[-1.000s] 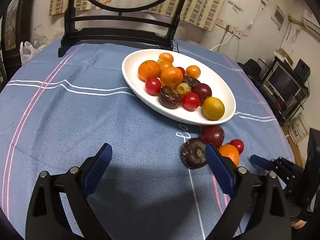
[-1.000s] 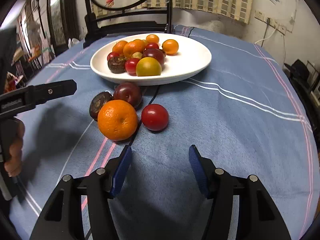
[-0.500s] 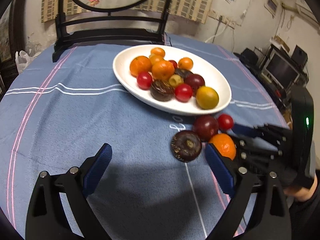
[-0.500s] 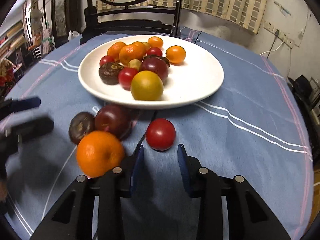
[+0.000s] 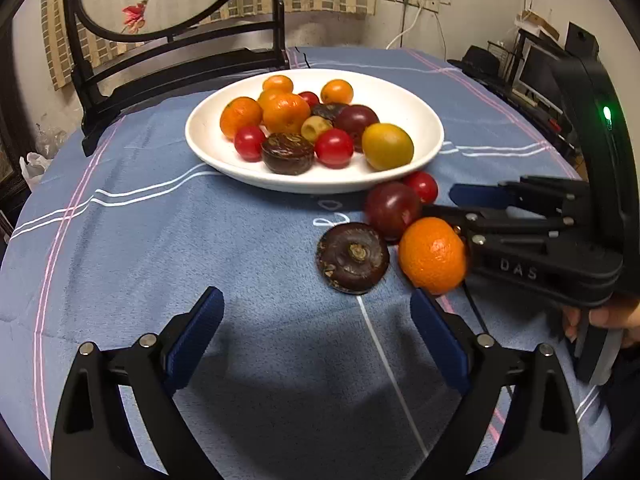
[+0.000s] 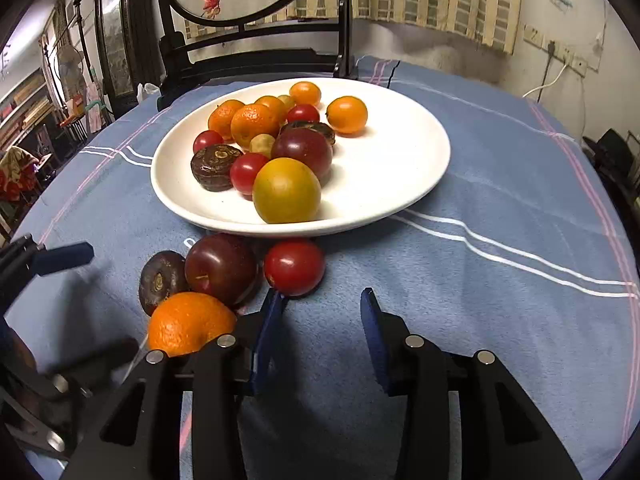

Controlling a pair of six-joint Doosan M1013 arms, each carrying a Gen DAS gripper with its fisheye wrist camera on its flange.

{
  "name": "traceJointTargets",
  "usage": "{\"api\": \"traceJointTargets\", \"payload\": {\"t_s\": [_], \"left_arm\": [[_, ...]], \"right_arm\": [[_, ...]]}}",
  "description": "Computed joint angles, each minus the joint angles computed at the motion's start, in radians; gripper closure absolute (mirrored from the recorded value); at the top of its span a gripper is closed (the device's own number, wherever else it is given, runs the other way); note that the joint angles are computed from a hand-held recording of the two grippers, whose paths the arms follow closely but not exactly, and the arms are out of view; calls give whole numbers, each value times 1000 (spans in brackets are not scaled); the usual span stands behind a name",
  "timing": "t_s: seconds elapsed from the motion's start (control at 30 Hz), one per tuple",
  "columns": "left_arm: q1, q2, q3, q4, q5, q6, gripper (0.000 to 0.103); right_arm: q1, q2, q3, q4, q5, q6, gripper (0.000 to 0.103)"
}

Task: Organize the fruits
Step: 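Grasp a red cherry tomato with the right tool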

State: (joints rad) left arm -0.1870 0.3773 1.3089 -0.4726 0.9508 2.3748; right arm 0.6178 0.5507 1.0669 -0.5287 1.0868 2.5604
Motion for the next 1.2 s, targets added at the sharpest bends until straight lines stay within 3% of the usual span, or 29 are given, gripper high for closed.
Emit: {"api": "traceJointTargets", "payload": {"t_s": [0.4,0.5,0.57,0.83,0.97,1.2], "left_arm": [[20,46,-62,-41,136,-68,11],[21,46,-62,-42,139,-65,11],[21,45,-60,-43,138,-64,10],[21,43,-60,-37,136,-66,10],[20,44,-60,-37,135,-66,10],[21,47,-64,-41,139,-67,10]], "right_arm": [[-25,11,-29,110,-33,-115,61],[-23,3,-14,106,-51,-121,64],[-22,-2,-9,117,-56,-133,72],[6,0,-24,-19,104,-49,68],[3,-39,26,1,14,-35,66],[-3,10,-43,19,43,-86,65]]}}
